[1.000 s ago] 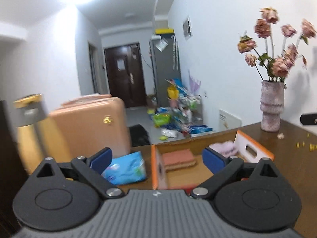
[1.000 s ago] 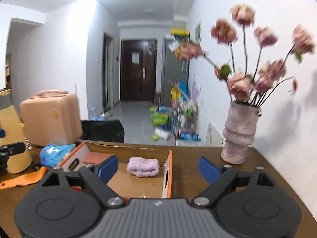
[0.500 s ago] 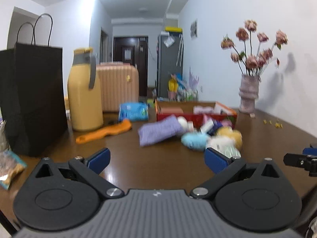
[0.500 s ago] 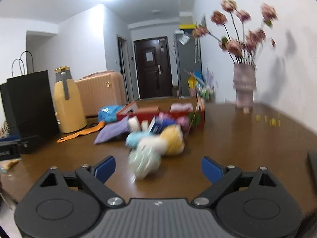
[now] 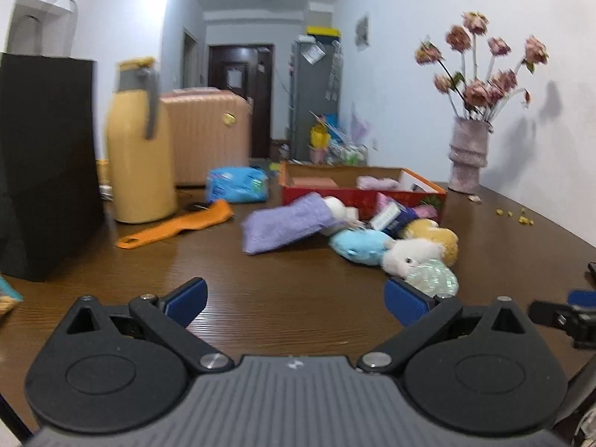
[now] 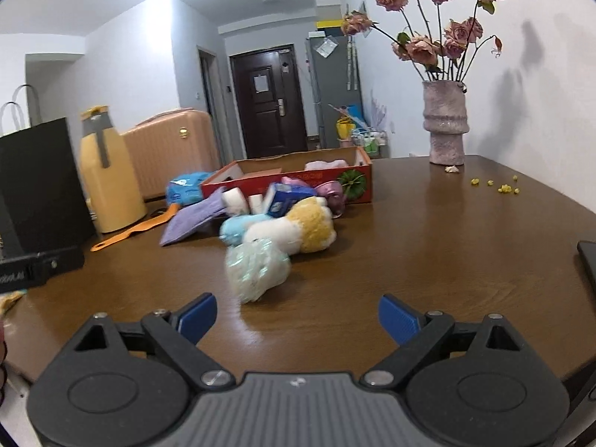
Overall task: Organize soft objects
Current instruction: 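Lower the right tool onto the yellow plush and close on it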
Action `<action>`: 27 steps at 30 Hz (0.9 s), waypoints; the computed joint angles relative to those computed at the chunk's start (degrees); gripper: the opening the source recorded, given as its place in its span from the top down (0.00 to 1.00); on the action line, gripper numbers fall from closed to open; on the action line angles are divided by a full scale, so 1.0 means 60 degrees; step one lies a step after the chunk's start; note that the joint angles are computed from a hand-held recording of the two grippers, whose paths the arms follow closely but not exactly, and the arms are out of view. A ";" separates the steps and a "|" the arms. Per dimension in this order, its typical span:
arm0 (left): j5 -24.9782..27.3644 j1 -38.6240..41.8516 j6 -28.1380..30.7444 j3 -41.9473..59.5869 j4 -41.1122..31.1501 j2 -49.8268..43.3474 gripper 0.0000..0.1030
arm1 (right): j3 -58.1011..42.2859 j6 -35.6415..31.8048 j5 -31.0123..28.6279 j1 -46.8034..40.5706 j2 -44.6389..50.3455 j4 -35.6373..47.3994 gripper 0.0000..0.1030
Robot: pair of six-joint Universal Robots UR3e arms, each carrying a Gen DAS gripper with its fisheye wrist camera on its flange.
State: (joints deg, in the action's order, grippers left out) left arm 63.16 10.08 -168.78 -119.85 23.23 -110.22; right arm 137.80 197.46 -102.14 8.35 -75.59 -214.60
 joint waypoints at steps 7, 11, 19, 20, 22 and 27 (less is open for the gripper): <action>-0.0296 -0.1784 0.0000 0.3877 -0.2022 -0.2516 0.00 | -0.1680 -0.0452 0.1141 -0.1757 0.0930 0.0594 0.11; 0.0341 -0.2748 0.0358 0.6379 -0.3558 -0.4113 0.20 | -0.3174 -0.0799 0.1723 -0.2293 0.1742 0.1290 0.11; 0.0386 -0.2171 0.0401 0.7436 -0.4697 -0.4623 0.56 | -0.7145 -0.1260 0.2926 -0.2453 0.4201 0.3093 0.24; 0.0604 -0.2058 0.0217 0.7650 -0.4678 -0.4749 0.54 | -0.7646 -0.1233 0.3035 -0.2439 0.4483 0.3401 0.27; 0.0940 -0.1931 -0.0068 0.8486 -0.5171 -0.5143 0.48 | -0.8633 -0.1000 0.3244 -0.2415 0.5000 0.4226 0.36; 0.1114 -0.1723 -0.0691 0.8714 -0.4640 -0.5231 0.27 | -0.8439 -0.0385 0.3611 -0.2459 0.5056 0.4209 0.48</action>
State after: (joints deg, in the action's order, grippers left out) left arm 69.85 -0.26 -172.93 -67.57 -4.61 -141.60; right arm 87.17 195.15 -80.48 -6.41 -45.26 -189.34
